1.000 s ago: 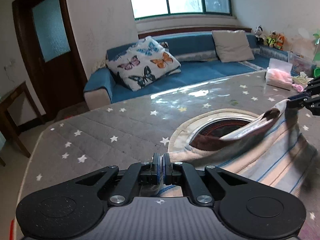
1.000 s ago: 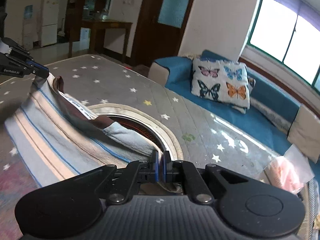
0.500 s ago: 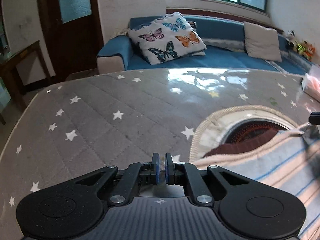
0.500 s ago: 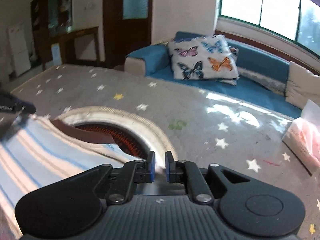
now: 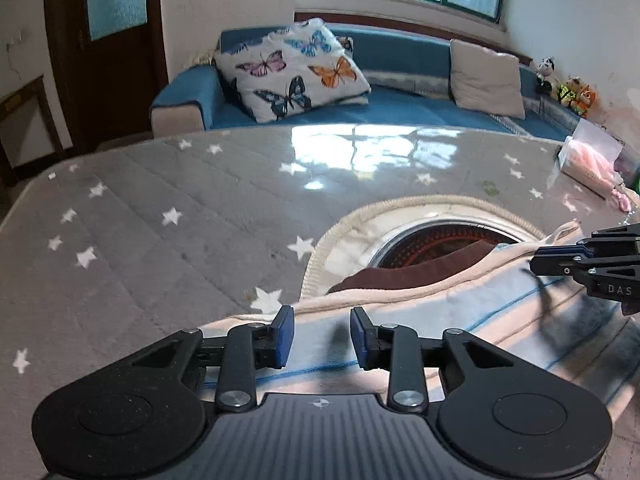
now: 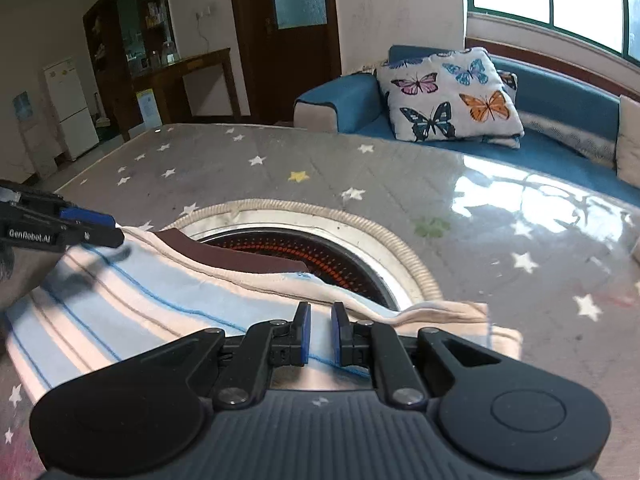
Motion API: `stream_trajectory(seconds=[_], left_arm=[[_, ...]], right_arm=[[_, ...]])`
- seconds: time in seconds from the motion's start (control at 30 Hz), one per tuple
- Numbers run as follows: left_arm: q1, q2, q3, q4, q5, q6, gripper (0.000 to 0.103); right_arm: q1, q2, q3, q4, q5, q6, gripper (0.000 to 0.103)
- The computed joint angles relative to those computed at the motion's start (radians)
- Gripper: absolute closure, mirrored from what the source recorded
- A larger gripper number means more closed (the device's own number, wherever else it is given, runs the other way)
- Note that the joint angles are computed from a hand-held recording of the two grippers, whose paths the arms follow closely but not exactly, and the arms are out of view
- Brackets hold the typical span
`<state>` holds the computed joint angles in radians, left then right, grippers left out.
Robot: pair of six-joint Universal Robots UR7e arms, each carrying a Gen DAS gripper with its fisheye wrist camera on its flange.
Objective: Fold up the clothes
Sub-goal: 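Lay the hem over the collar with both grippers and open them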
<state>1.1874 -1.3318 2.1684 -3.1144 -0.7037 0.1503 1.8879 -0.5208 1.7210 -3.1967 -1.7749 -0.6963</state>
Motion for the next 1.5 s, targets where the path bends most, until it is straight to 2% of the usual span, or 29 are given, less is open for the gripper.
stream_trajectory(seconds=[0.1,0.17,0.33,0.57,0.77,0.83,0.9,1.13,1.27,1.33,1.5], left_arm=[[0.02,0.018,-0.016,0.007,-0.002,-0.021,0.068],[0.028,0.019,-0.015,-0.005,-0.011,-0.017,0.067],[0.025,0.015,-0.007,-0.015,-0.011,-0.01,0.065],[0.025,0.023,0.003,-0.051,-0.015,0.017,0.057],[0.022,0.026,0.006,-0.055,-0.013,0.016,0.055],[0.022,0.024,0.006,-0.055,-0.013,0.02,0.055],[0.022,0.023,0.008,-0.058,-0.011,0.02,0.054],[0.003,-0.017,0.054,-0.07,0.034,0.004,0.049],[-0.026,-0.064,0.116,-0.08,0.06,-0.011,0.046],[-0.05,-0.086,0.151,-0.082,0.092,-0.024,0.044],[-0.114,-0.151,0.246,-0.062,0.155,-0.069,0.039]], right_arm=[[-0.006,0.021,-0.018,0.002,0.005,0.025,0.092],[-0.012,0.035,-0.034,-0.001,0.008,0.056,0.087],[-0.027,0.033,-0.041,-0.016,0.026,0.117,0.087],[-0.035,0.0,-0.001,-0.086,-0.043,0.057,0.087],[-0.044,-0.009,0.013,-0.148,-0.034,0.054,0.087],[-0.044,-0.021,0.019,-0.123,-0.028,0.039,0.087],[-0.04,-0.012,0.015,-0.126,-0.065,0.003,0.087],[-0.044,-0.046,0.052,-0.156,-0.067,0.031,0.086],[-0.034,-0.091,0.113,-0.145,-0.061,-0.005,0.084],[-0.031,-0.113,0.151,-0.142,-0.052,-0.019,0.076],[-0.014,-0.155,0.254,-0.179,-0.038,-0.075,0.075]])
